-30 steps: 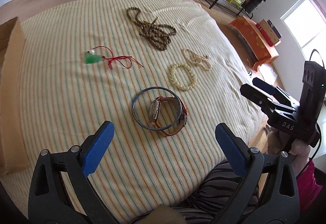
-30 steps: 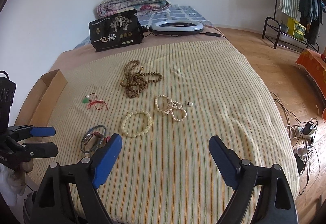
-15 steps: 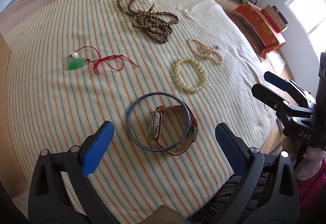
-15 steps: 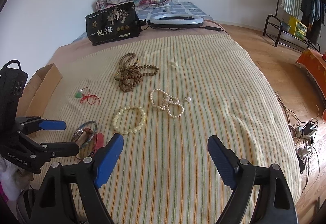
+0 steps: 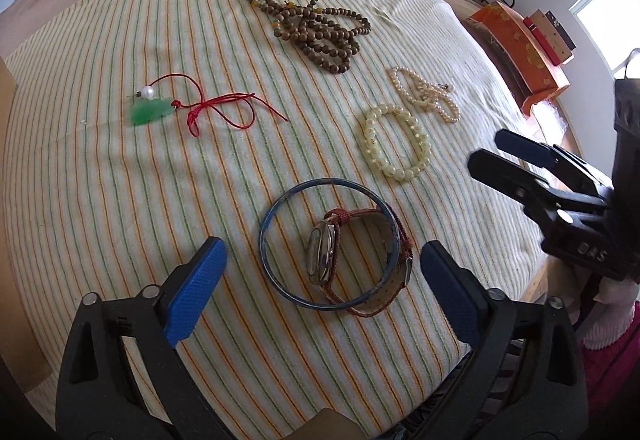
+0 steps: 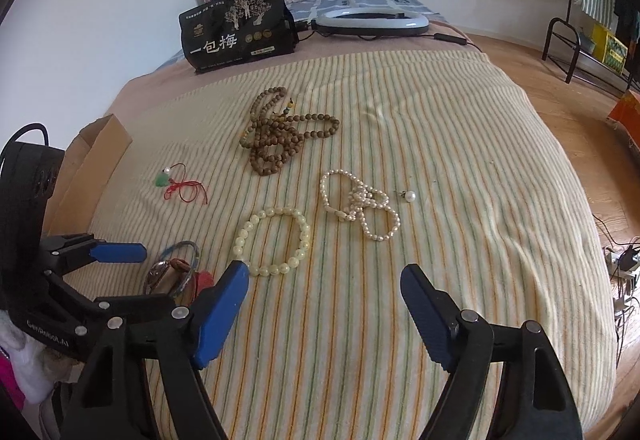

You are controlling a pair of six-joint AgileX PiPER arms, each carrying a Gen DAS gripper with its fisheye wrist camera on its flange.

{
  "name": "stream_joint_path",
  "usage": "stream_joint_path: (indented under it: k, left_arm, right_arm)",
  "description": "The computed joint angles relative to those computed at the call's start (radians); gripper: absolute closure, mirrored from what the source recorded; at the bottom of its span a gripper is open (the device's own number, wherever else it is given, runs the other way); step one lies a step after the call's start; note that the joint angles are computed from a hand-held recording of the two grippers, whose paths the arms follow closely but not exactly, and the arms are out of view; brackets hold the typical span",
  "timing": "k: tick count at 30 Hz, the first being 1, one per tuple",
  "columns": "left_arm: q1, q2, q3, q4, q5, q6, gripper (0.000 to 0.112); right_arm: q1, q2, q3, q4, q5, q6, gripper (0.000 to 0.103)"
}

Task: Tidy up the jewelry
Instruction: 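Move left tool to blue bangle while right tool approaches cream bead bracelet, then close left tool on blue bangle while right tool grasps cream bead bracelet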

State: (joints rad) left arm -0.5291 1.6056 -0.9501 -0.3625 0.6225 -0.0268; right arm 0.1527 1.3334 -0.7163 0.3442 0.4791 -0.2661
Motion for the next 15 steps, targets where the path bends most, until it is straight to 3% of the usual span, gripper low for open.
stream_joint_path:
  k: [11,13,15]
  left_arm:
    - [-0.009,0.013,-0.011,0.029,0.0,-0.022,0.038]
    - [-0.008,0.014,-0.01,0.021,-0.005,-0.019,0.038]
    - [-0.004,0.009,-0.005,0.009,-0.008,-0.009,0.038]
  right_arm:
    - [0.074,0.231,-0.131,-0.106,-0.01,0.153,0.041]
    - [0.084,0.24,-0.14,-0.141,-0.011,0.188,0.047]
    - [0.094,0.247,-0.151,-0.174,-0.003,0.219,0.06]
